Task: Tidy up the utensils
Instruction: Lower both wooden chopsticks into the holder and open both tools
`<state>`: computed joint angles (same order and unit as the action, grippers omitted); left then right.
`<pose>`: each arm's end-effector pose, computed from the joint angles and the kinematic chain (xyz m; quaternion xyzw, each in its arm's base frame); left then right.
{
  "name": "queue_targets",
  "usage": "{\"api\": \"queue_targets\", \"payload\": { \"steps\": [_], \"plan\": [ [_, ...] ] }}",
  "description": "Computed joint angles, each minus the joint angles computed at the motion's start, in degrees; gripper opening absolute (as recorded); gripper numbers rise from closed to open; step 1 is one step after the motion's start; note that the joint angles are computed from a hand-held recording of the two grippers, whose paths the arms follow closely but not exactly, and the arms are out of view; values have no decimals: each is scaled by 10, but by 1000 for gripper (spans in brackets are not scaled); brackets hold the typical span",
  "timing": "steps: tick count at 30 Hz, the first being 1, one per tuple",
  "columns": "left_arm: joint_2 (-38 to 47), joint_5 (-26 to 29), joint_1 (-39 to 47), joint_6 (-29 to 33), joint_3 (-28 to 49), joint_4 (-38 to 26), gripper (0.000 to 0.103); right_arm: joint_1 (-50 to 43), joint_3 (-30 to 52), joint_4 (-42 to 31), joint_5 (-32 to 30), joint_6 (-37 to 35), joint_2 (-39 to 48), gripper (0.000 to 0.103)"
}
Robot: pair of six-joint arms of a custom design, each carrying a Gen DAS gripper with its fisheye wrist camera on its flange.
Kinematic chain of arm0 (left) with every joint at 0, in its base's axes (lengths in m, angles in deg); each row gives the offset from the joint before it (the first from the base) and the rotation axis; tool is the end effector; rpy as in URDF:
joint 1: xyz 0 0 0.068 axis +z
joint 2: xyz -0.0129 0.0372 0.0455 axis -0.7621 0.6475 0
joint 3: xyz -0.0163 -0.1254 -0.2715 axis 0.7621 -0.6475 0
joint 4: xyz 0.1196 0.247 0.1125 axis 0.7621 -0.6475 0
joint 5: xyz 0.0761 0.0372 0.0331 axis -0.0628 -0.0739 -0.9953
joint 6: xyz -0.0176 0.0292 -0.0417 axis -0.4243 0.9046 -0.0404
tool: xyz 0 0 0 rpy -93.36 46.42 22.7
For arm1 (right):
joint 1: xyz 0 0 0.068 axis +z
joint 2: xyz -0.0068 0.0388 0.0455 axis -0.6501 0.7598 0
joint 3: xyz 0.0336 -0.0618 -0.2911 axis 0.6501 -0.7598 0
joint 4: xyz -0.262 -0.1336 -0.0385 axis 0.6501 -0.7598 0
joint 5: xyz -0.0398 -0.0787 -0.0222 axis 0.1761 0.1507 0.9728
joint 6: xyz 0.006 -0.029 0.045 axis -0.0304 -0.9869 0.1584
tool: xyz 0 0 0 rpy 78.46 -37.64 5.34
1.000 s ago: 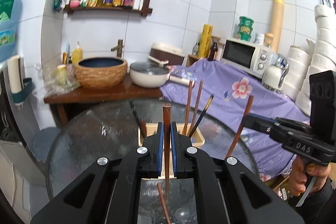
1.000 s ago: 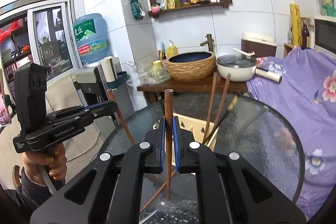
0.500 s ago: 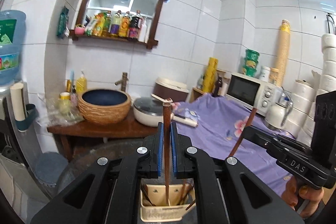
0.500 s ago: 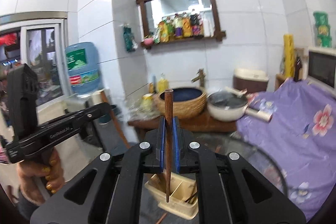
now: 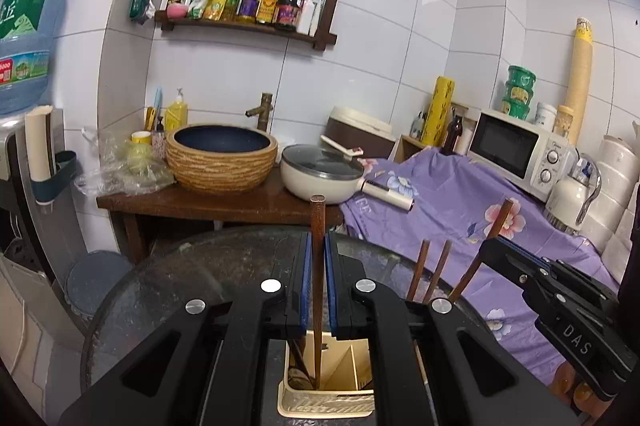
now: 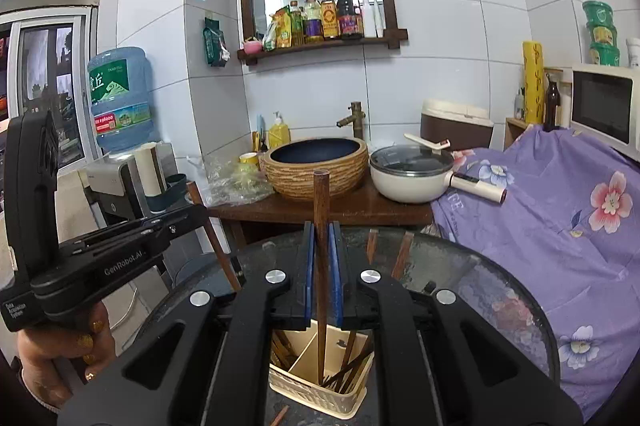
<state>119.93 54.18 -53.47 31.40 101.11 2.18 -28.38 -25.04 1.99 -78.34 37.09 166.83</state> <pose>0.2262 -0.0082 0.3206 -0.1502 0.8141 -0.0216 0.5605 0.3398 0.0923 0.3379 -0.2662 0.7731 0.2597 0.5138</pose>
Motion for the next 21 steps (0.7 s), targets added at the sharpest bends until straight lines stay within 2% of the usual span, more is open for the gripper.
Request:
{"api": "queue_targets", "payload": {
  "steps": [17, 21],
  "plan": [
    [51, 1, -16, 4, -57, 45, 6, 4, -46, 25, 14, -15, 33, 8],
    [48, -13, -27, 8, -66, 50, 6, -2, -44, 23, 7, -9, 37, 8]
  ]
}}
